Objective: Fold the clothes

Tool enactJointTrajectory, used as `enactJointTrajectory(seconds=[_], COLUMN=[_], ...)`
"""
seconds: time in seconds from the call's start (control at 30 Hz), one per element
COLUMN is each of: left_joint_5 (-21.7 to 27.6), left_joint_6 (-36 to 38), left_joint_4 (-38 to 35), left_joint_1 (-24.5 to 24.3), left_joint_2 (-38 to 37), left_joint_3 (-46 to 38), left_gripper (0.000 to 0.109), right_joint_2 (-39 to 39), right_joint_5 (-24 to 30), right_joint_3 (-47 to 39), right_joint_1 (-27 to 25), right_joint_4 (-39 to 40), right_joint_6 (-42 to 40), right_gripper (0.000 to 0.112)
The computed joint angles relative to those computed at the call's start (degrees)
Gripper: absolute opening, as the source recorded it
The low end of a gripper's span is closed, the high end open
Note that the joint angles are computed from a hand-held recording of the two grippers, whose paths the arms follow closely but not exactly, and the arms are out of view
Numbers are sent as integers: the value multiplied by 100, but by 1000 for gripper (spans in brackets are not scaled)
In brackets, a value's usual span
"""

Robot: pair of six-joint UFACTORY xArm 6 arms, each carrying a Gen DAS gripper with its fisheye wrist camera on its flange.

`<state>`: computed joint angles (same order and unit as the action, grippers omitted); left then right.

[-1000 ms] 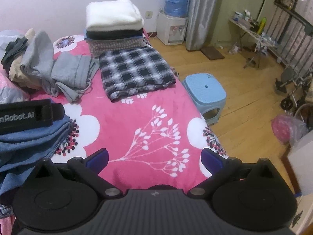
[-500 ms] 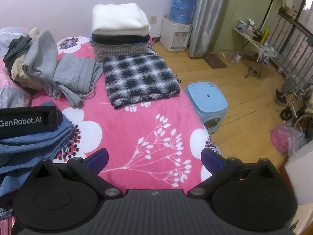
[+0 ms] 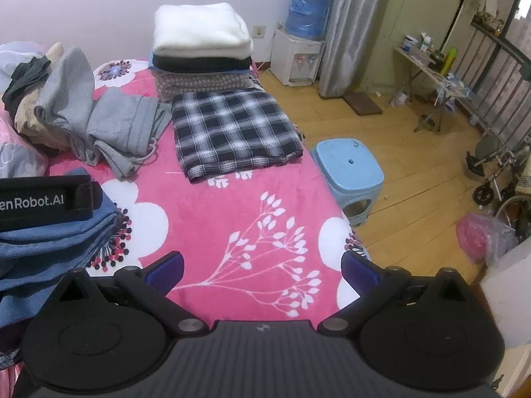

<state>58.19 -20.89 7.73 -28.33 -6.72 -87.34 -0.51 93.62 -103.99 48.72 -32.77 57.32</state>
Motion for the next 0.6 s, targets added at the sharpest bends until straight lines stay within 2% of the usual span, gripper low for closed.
enactJointTrajectory(seconds=[0.6], left_joint_5=[-48], left_joint_6=[-112], left_joint_4=[64], left_joint_1=[-87], left_joint_2=[-52], left_joint_3=[70], left_gripper=[103], right_joint_2=[-161], right_joint_5=[-10], right_joint_3=[208], right_joint_1=[38], right_joint_4=[-28], right_joint_6=[46], right_gripper=[103])
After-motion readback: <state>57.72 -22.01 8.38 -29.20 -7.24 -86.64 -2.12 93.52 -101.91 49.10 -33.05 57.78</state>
